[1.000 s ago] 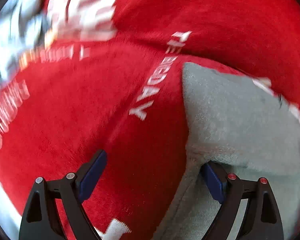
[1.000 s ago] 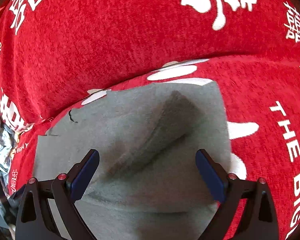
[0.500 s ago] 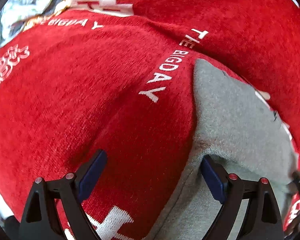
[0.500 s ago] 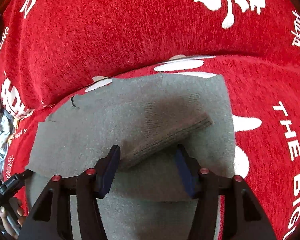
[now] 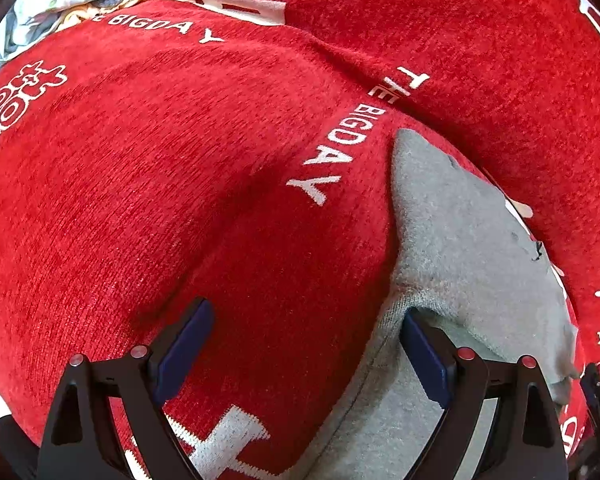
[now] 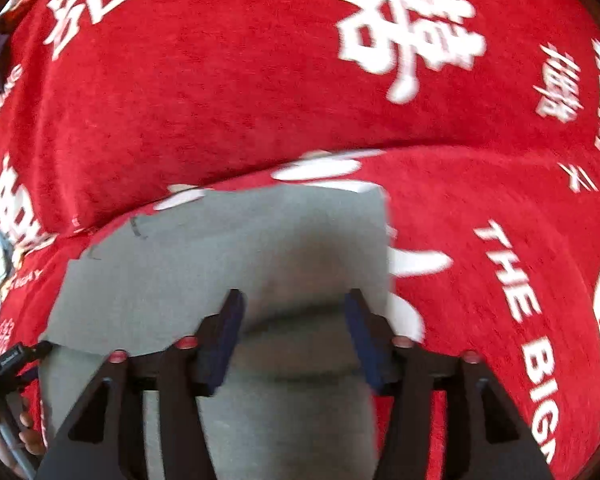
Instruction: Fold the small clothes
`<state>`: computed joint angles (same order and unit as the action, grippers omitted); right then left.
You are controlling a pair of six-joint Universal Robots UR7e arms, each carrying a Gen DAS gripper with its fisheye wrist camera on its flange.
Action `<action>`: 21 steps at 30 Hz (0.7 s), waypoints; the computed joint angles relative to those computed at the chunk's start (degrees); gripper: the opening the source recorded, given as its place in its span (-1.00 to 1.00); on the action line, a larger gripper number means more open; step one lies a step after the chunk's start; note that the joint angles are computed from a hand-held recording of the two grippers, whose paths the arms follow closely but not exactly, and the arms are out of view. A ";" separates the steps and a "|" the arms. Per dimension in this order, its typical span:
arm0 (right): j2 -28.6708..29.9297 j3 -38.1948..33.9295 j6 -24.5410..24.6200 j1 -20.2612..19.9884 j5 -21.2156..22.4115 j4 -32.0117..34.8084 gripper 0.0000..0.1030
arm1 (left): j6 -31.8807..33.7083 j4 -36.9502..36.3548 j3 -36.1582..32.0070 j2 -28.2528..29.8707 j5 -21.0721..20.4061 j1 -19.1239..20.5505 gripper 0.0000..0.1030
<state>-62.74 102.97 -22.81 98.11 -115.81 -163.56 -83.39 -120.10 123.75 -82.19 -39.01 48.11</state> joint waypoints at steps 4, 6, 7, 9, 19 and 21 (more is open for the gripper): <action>4.04 -2.66 0.07 -0.05 -5.70 7.85 0.47 | -2.56 5.81 -1.89 0.49 -0.95 -0.75 0.80; 2.73 -0.89 -2.48 0.10 -4.04 4.06 0.48 | -2.91 6.31 -0.95 -0.49 -1.55 -2.26 0.80; 2.14 -0.57 -2.34 0.08 -3.30 3.59 0.48 | -2.83 6.12 -0.37 -0.92 -1.95 -3.13 0.80; 1.51 -0.02 -3.23 -0.05 -1.91 1.07 0.48 | -2.94 6.27 -0.18 -0.69 -2.08 -4.73 0.80; 7.72 -6.28 -3.08 1.37 -3.92 3.16 0.48 | 27.85 -12.75 -14.58 15.92 -1.72 2.07 0.80; 7.55 -5.72 -3.68 1.37 -3.69 3.06 0.48 | 29.53 -12.15 -16.40 17.75 -2.31 3.88 0.80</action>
<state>-55.19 97.26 -26.49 99.48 -119.50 -160.50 -53.86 -132.25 107.34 -64.45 -41.32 51.99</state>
